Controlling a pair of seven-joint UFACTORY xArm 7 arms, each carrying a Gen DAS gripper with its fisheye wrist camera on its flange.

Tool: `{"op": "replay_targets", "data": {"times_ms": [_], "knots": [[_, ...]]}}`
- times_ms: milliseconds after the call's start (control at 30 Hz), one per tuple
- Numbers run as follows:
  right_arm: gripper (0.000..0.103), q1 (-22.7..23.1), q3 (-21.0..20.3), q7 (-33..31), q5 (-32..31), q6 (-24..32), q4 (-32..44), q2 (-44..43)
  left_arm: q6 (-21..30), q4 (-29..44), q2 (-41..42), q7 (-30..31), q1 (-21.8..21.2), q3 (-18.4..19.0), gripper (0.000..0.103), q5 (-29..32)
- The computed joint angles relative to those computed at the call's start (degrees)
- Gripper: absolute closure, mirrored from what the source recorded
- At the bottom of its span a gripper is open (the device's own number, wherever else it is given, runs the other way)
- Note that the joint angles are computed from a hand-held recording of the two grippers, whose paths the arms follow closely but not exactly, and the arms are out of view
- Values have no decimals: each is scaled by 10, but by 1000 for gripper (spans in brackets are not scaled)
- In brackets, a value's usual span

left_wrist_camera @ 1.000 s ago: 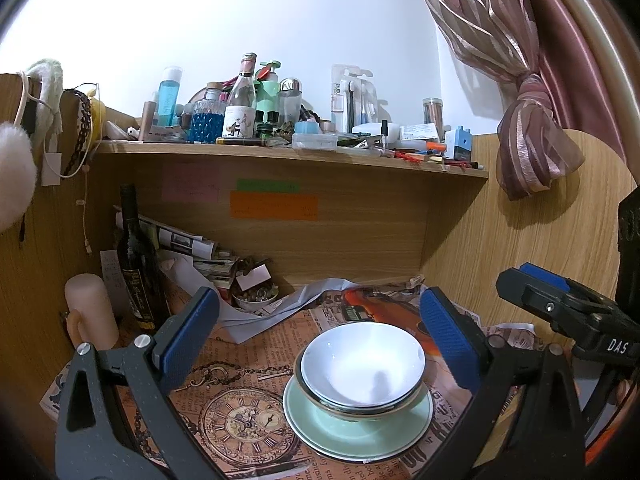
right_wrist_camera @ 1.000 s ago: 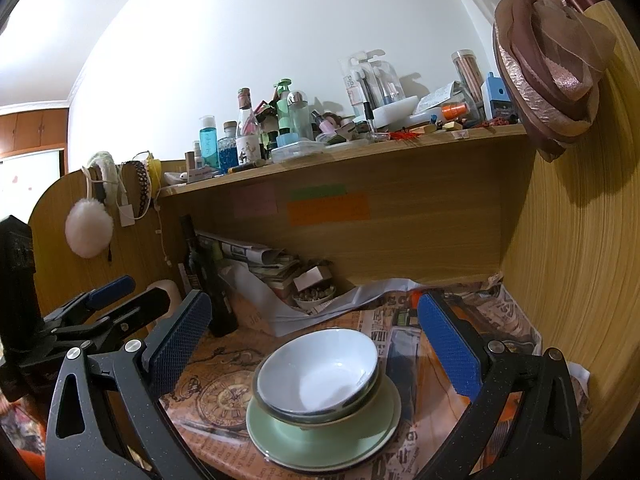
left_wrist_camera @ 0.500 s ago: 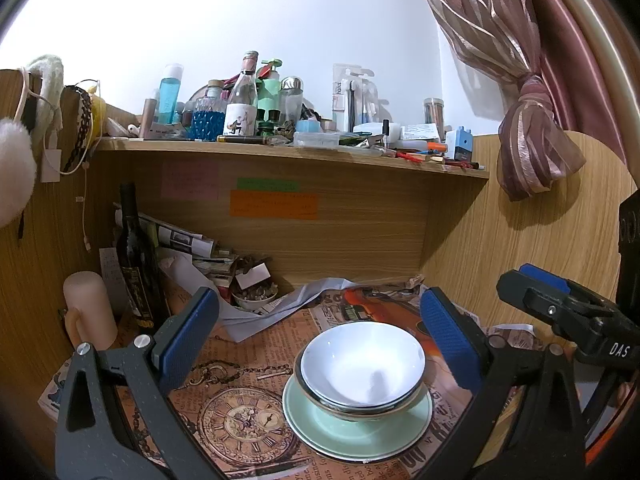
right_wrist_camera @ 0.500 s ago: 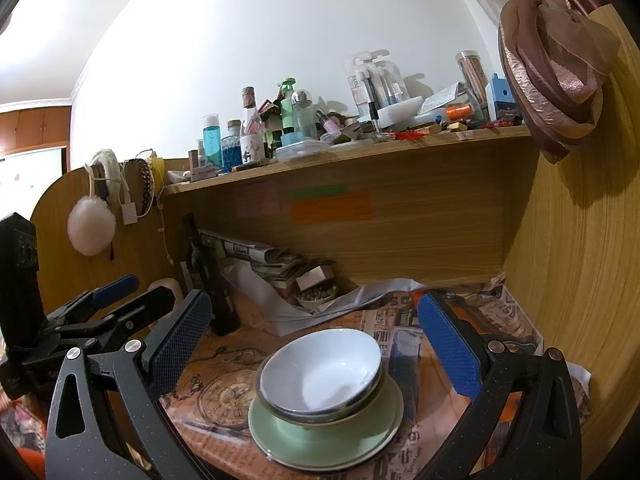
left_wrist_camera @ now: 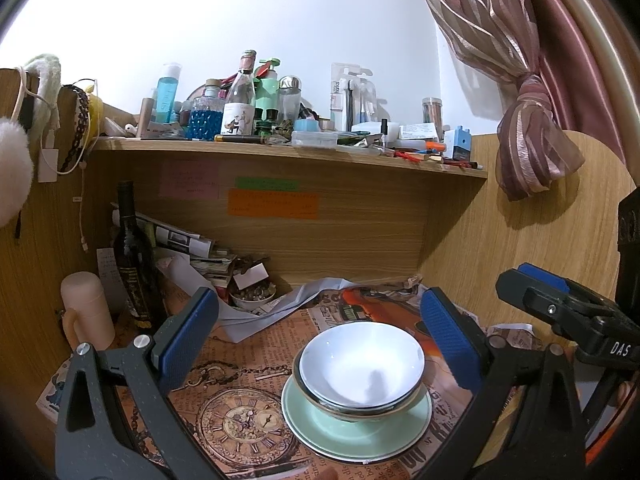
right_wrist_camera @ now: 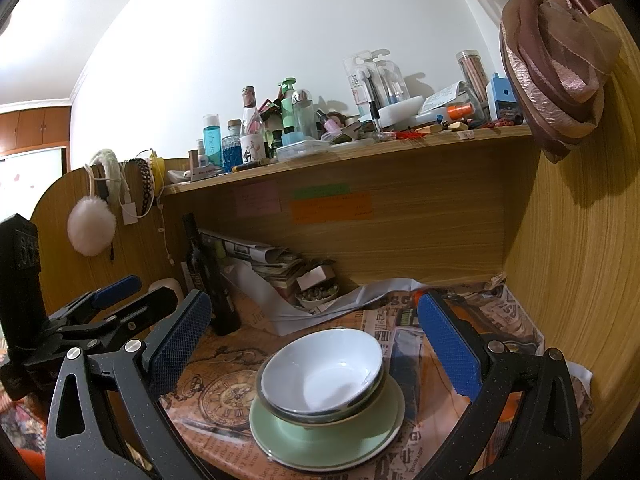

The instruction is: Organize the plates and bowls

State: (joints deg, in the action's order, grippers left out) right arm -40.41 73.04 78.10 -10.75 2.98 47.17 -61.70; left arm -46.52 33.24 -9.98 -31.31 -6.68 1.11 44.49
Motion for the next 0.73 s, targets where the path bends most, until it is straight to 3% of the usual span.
{"op": "replay_targets", "data": {"times_ms": [733], "knots": [[0, -12, 11, 0, 4, -7, 6, 11, -3, 18, 14, -39, 8, 2, 0, 41]]}}
